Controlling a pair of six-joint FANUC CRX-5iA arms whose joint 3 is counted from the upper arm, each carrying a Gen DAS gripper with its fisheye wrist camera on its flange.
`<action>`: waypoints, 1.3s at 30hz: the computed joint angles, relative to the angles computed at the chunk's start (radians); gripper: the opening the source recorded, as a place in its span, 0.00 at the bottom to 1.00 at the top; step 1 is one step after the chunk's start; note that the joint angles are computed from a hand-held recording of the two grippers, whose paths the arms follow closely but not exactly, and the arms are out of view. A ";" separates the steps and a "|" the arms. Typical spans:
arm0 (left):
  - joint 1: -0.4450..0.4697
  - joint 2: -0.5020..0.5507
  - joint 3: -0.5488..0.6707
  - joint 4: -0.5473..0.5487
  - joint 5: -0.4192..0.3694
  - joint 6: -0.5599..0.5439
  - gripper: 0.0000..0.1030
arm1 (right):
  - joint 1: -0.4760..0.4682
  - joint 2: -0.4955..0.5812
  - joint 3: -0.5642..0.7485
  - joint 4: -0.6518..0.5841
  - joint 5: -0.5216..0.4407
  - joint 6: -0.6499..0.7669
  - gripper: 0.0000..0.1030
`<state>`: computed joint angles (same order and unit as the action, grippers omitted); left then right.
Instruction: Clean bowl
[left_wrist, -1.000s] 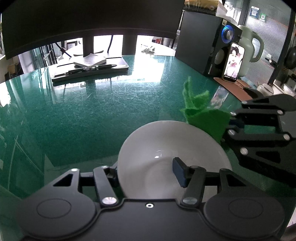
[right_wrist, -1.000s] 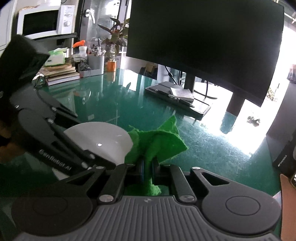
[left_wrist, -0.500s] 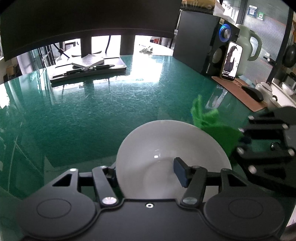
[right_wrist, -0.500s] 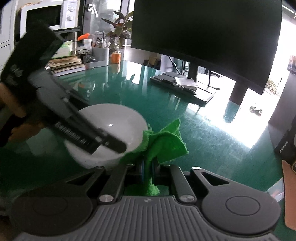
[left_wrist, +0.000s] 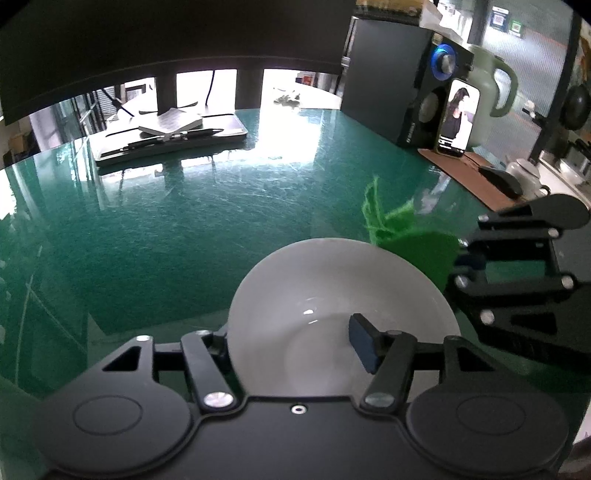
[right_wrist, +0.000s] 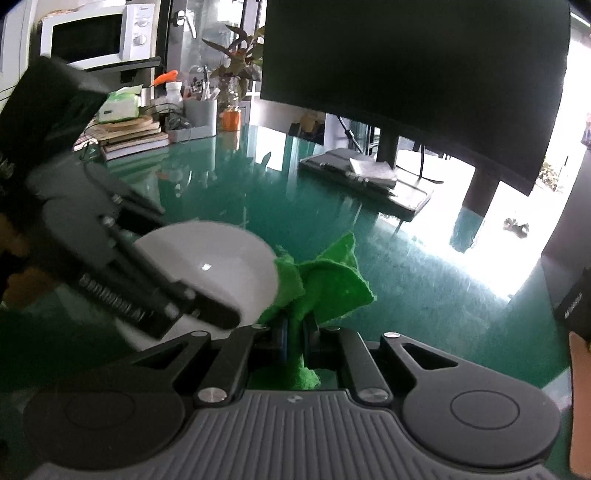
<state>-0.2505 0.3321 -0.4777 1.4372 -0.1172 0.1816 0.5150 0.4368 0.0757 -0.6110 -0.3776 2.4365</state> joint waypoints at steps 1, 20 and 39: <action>0.000 -0.004 -0.005 0.002 -0.006 -0.009 0.58 | 0.003 -0.010 -0.017 0.004 0.007 -0.003 0.09; -0.013 -0.020 -0.033 0.107 -0.037 -0.142 0.59 | -0.058 0.074 0.155 -0.109 -0.178 0.087 0.08; -0.023 -0.022 -0.040 0.165 -0.041 -0.203 0.59 | -0.123 0.141 0.289 -0.190 -0.382 0.094 0.09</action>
<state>-0.2736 0.3104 -0.5172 1.6020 -0.1577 -0.0213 0.3917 0.5781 0.3646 -0.8013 -0.7599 2.5305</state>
